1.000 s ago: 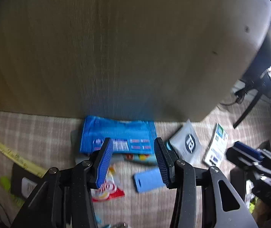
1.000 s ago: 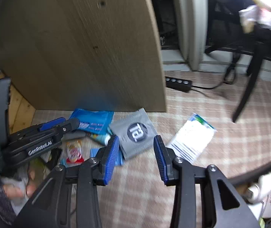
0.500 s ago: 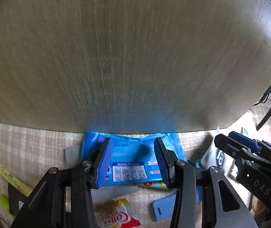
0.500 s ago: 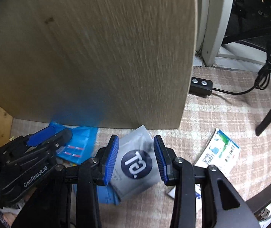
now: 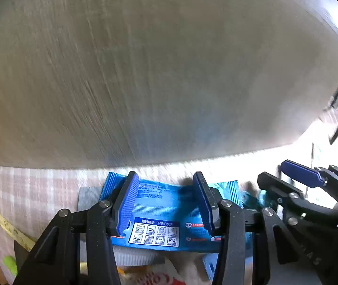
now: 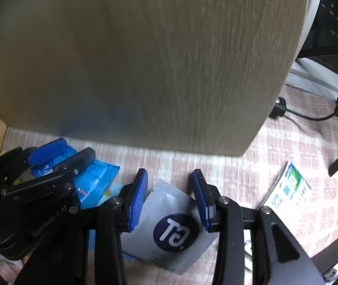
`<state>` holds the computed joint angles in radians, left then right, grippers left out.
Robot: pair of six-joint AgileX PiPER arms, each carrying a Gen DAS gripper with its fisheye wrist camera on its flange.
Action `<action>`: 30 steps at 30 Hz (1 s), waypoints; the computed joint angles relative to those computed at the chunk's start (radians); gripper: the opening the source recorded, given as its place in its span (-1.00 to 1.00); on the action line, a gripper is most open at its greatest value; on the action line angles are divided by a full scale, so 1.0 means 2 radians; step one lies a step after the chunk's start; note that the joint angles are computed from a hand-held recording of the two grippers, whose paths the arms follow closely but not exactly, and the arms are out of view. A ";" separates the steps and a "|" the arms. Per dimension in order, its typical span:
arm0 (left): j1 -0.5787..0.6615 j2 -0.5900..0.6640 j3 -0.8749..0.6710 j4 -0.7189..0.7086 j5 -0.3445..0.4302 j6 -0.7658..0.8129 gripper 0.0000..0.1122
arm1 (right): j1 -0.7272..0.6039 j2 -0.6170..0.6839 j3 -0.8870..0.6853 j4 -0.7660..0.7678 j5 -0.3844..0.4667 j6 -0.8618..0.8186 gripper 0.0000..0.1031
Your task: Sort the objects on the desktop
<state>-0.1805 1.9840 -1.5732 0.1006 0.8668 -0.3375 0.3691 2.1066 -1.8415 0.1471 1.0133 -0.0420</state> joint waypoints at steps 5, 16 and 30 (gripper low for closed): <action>-0.027 -0.035 0.051 0.002 -0.004 0.007 -0.22 | 0.008 -0.049 0.078 -0.006 -0.027 -0.029 -0.25; -0.117 -0.153 0.208 -0.036 -0.034 -0.033 -0.23 | -0.026 -0.207 0.302 0.032 -0.056 -0.108 -0.25; -0.191 -0.361 0.326 -0.023 -0.001 -0.151 -0.35 | -0.161 -0.395 0.462 0.094 0.048 -0.296 -0.25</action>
